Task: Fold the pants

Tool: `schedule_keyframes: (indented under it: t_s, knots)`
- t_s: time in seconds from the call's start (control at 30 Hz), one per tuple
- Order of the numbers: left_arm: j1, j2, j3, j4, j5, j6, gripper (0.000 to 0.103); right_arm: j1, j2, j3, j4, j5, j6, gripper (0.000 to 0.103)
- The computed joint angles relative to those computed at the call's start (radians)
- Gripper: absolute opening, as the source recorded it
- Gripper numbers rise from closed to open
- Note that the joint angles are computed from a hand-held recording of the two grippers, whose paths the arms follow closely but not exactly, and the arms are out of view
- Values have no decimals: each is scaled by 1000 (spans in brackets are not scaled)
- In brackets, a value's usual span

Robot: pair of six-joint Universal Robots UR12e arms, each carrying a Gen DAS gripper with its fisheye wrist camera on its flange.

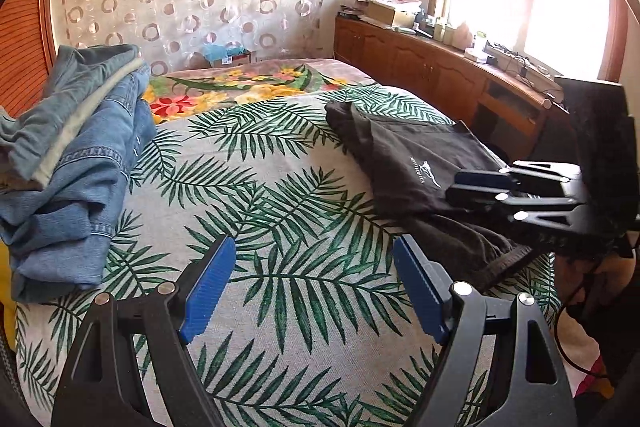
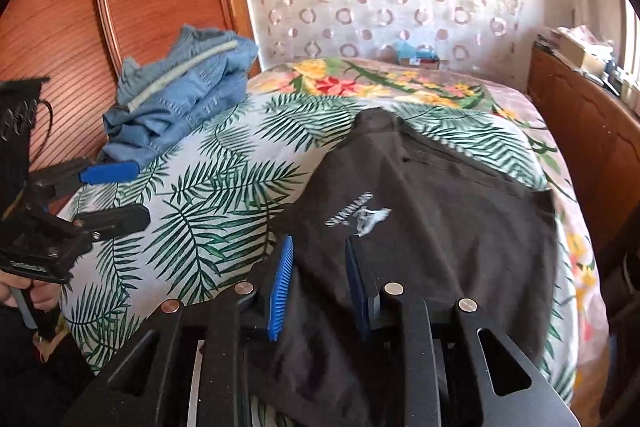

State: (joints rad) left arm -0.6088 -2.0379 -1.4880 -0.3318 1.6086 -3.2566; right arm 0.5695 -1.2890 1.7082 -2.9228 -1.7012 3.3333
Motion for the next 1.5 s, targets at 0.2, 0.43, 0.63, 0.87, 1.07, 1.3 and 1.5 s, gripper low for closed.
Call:
schedule_keyframes:
  t_s: [0.2,0.43,0.63,0.87,1.07,1.3,1.5]
  knots:
    - [4,0,-1,6,2,-3,82,-5,23,-47,60,31,-57,28]
    - [4,0,-2,6,-1,-3,82,-13,33,-74,145,14,-58,6]
    - [2,1,-4,5,-3,-2,82,-16,30,-74,120,11,-28,3]
    - [-2,-6,7,-3,-9,5,82,-27,-5,-46,49,-35,-2,3]
    - [-13,-19,34,-10,-16,32,82,-45,-38,-26,53,-95,10,3]
    - [-20,-27,49,-15,-24,39,82,-84,-53,-19,73,-166,13,3]
    - [-21,-28,49,-25,-24,36,82,-106,-34,-47,155,-215,57,3]
